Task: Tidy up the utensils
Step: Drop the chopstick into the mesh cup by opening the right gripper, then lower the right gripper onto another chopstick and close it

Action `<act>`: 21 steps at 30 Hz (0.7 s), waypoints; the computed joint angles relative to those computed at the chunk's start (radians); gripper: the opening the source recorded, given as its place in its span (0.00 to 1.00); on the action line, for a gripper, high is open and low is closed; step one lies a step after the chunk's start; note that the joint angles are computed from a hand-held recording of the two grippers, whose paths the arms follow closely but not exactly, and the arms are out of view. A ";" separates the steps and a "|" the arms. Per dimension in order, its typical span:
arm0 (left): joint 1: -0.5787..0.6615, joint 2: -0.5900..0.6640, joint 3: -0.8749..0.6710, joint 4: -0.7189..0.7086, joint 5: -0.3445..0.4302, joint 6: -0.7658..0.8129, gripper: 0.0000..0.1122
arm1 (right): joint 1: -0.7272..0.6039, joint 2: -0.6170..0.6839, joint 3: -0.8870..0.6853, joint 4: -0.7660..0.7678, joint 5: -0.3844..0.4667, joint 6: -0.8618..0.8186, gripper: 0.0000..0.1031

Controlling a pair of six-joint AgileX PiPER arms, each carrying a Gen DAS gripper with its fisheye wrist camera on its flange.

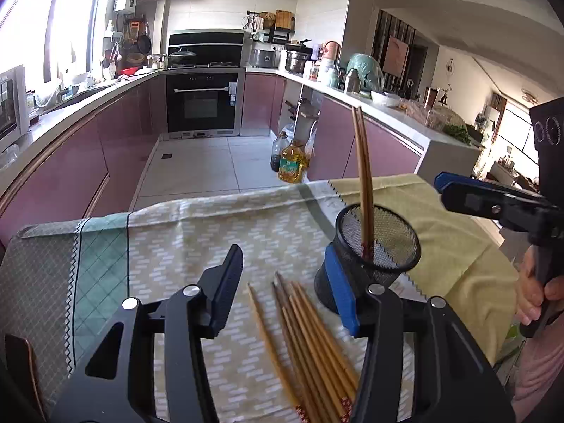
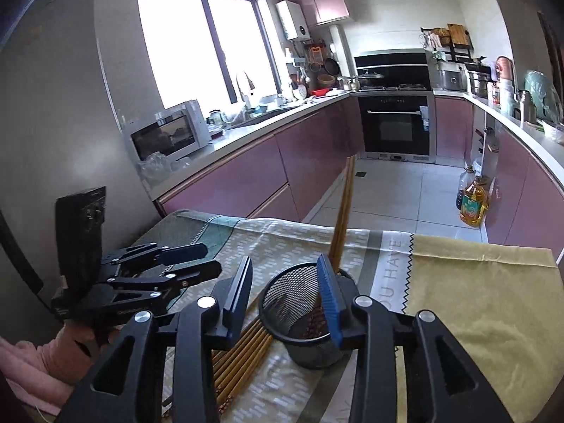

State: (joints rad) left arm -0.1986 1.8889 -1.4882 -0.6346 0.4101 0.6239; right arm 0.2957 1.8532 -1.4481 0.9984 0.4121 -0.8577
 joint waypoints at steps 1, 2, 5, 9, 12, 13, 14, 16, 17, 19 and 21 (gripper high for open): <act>0.002 -0.008 0.028 0.021 -0.006 -0.003 0.43 | 0.007 -0.003 0.011 0.009 0.008 -0.012 0.38; 0.007 -0.017 0.058 0.021 -0.010 0.013 0.44 | 0.019 -0.002 0.026 0.011 0.012 -0.017 0.38; 0.013 -0.027 0.133 0.028 -0.021 0.045 0.44 | 0.047 0.017 0.051 -0.004 0.015 -0.003 0.38; 0.010 -0.016 0.195 0.036 -0.027 0.055 0.44 | 0.080 0.079 0.052 -0.053 0.022 0.073 0.38; 0.006 -0.010 0.237 0.049 -0.054 0.053 0.44 | 0.102 0.121 0.043 -0.126 0.014 0.165 0.38; 0.007 -0.009 0.246 0.044 -0.057 0.059 0.44 | 0.107 0.130 0.046 -0.132 0.013 0.177 0.38; 0.008 -0.007 0.256 0.030 -0.059 0.075 0.44 | 0.113 0.142 0.044 -0.152 0.012 0.202 0.38; 0.005 -0.006 0.265 0.026 -0.062 0.086 0.44 | 0.127 0.157 0.046 -0.200 0.000 0.255 0.38; 0.000 -0.005 0.269 0.042 -0.069 0.074 0.44 | 0.131 0.165 0.043 -0.210 0.001 0.268 0.38; -0.006 -0.004 0.275 0.046 -0.075 0.075 0.44 | 0.138 0.172 0.042 -0.250 -0.007 0.306 0.38; -0.012 0.003 0.276 0.069 -0.079 0.053 0.44 | 0.149 0.178 0.037 -0.295 -0.016 0.350 0.38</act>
